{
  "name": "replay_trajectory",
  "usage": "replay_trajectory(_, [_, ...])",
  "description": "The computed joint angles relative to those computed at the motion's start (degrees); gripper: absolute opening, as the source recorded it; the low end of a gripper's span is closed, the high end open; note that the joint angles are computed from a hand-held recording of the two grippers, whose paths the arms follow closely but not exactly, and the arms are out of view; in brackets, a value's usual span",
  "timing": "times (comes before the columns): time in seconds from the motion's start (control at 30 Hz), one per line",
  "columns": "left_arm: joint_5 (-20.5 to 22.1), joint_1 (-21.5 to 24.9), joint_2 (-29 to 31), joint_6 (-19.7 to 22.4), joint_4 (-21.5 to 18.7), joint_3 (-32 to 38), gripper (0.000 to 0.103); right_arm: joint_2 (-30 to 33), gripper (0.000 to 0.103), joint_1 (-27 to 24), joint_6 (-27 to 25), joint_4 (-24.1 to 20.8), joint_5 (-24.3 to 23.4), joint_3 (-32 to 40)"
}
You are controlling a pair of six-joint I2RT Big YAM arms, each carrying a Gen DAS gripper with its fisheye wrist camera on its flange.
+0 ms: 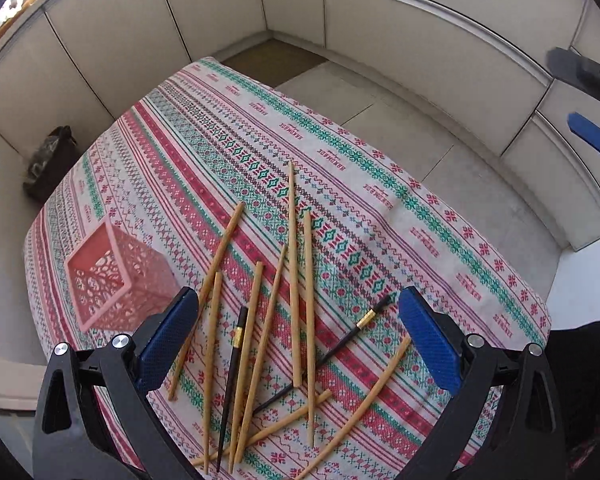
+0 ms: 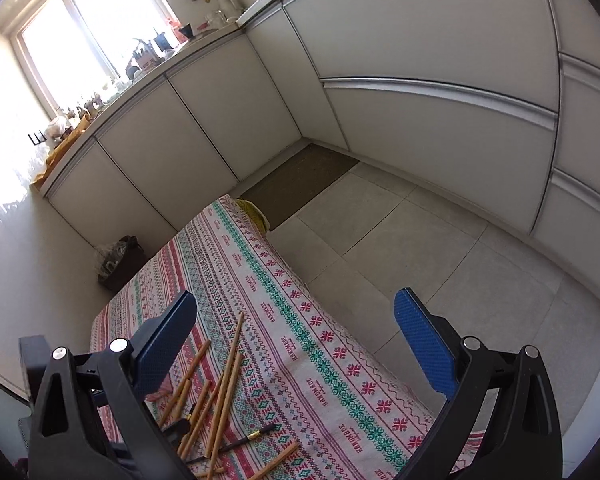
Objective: Organize utensils
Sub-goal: 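Lower the left tool and grasp a wooden chopstick upright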
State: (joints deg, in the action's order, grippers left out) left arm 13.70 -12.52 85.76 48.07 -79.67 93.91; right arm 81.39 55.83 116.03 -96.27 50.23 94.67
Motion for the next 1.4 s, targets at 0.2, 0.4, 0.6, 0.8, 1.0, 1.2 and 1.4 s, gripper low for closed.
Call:
replay_trajectory(0.2, [-8.6, -5.0, 13.9, -8.1, -8.3, 14.1, 0.093, -3.1, 0.096, -2.0, -3.3, 7.9, -3.2, -4.0])
replay_trajectory(0.4, [-8.5, -6.5, 23.5, -13.6, -15.0, 24.5, 0.063, -3.9, 0.096, -3.4, -3.8, 9.6, -5.4, -5.6])
replay_trajectory(0.6, [-8.9, -7.7, 26.3, -13.9, -15.9, 25.3, 0.042, -4.8, 0.096, -4.4, -4.5, 12.5, -7.4, -7.6])
replay_trajectory(0.8, [-10.1, -8.4, 26.3, -13.3, -14.9, 23.5, 0.011, -5.0, 0.096, -4.5, -3.8, 11.7, -7.3, -7.6])
replay_trajectory(1.0, [-10.6, -10.4, 21.2, -15.9, -5.4, 13.4, 0.005, -5.0, 0.096, -4.9, -3.6, 11.3, -8.3, -8.0])
replay_trajectory(1.2, [1.2, -3.2, 11.9, -18.2, -3.8, 6.3, 0.005, -3.8, 0.096, -7.4, -13.5, 18.4, -16.4, -8.7])
replay_trajectory(1.4, [19.1, 8.8, 1.8, -15.8, -9.3, 7.7, 0.005, 1.6, 0.083, -12.0, -25.0, 29.8, -32.9, -8.4])
